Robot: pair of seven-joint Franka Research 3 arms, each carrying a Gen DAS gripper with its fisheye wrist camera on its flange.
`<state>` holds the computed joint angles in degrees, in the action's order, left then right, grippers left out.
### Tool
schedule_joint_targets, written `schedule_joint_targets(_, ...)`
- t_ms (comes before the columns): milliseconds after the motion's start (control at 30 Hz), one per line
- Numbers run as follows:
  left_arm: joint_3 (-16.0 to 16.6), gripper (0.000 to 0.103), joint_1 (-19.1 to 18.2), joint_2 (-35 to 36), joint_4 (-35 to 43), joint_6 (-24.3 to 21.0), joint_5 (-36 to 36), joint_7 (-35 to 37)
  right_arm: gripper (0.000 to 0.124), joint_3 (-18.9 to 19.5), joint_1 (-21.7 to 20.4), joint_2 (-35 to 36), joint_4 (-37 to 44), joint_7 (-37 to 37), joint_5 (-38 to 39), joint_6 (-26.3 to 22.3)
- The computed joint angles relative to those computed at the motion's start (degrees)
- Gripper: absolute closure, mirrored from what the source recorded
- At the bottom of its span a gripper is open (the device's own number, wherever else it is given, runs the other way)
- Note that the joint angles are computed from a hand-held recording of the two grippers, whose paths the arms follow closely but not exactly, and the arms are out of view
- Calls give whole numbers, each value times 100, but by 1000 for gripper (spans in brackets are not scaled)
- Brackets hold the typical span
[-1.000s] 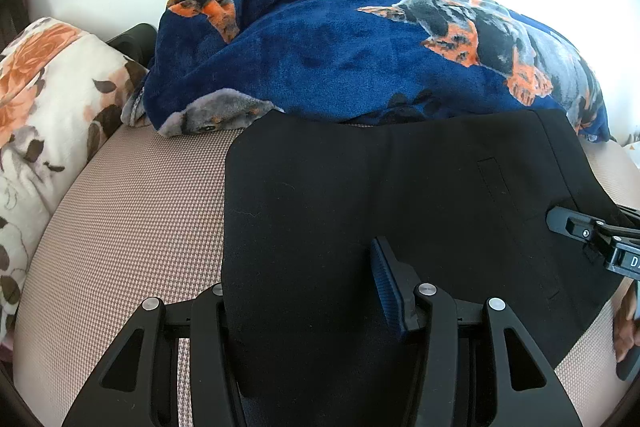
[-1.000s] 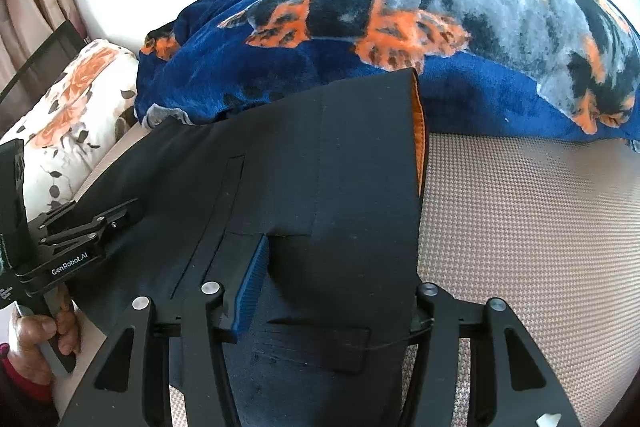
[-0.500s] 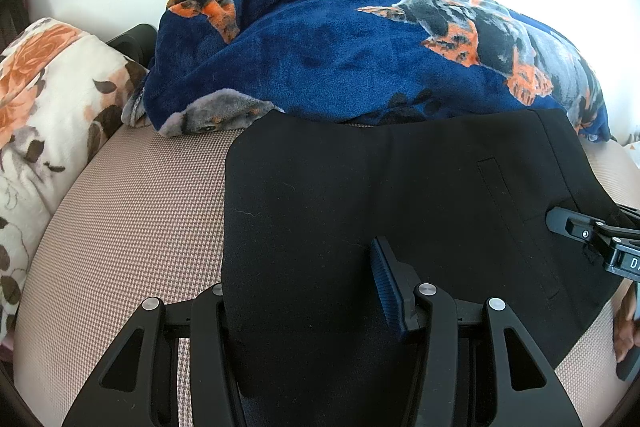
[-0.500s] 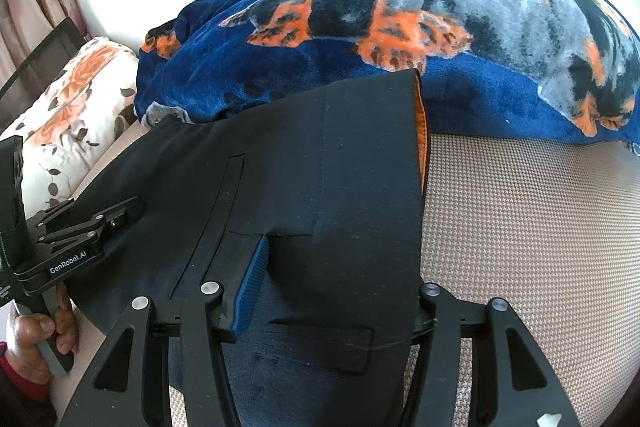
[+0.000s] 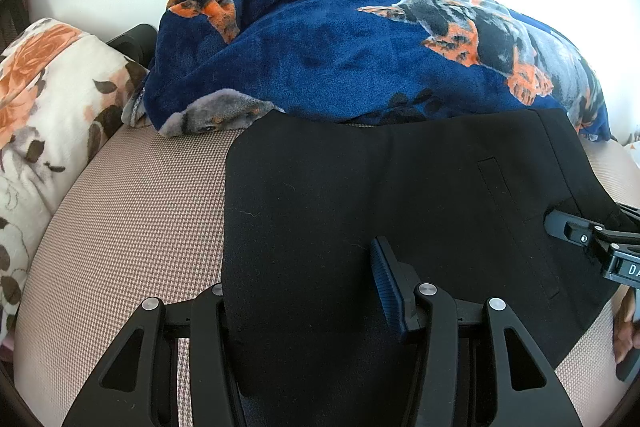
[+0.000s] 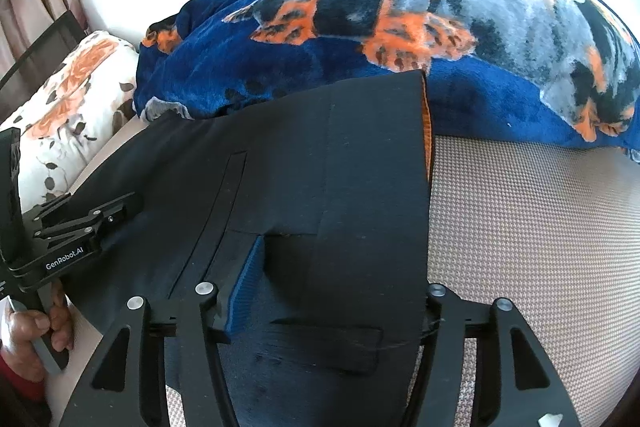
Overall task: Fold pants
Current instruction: 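Open both grippers and release the folded black trousers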
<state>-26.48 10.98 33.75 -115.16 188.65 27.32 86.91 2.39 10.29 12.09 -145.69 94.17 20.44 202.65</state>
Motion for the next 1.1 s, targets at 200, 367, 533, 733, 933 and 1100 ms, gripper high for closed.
schedule_joint_targets(200, 6, 52, -4, -5, 0, -3, 6, -9, 66, -120, 218, 37, 77, -300, 344, -21)
schedule_joint_targets(367, 3, 51, -1, -8, -1, -7, 7, -8, 64, -139, 268, 60, 116, -420, 472, -37)
schedule_joint_targets(533, -21, 51, 26, -7, 4, -21, 10, 7, 63, -207, 401, 105, 187, -661, 741, -47)
schedule_joint_targets(733, 12, 49, -5, -22, 10, -24, -15, 14, 59, -355, 670, 146, 270, -1074, 1236, -58)
schedule_joint_targets(933, 1139, 33, -1001, -276, -100, 362, -266, -222, 43, -761, 1329, 253, 529, -2041, 2420, -122)
schedule_joint_targets(1100, 2484, 20, -2234, -563, -567, 1348, -937, -168, 43, -320, 1029, 130, 186, -1722, 2368, 723)
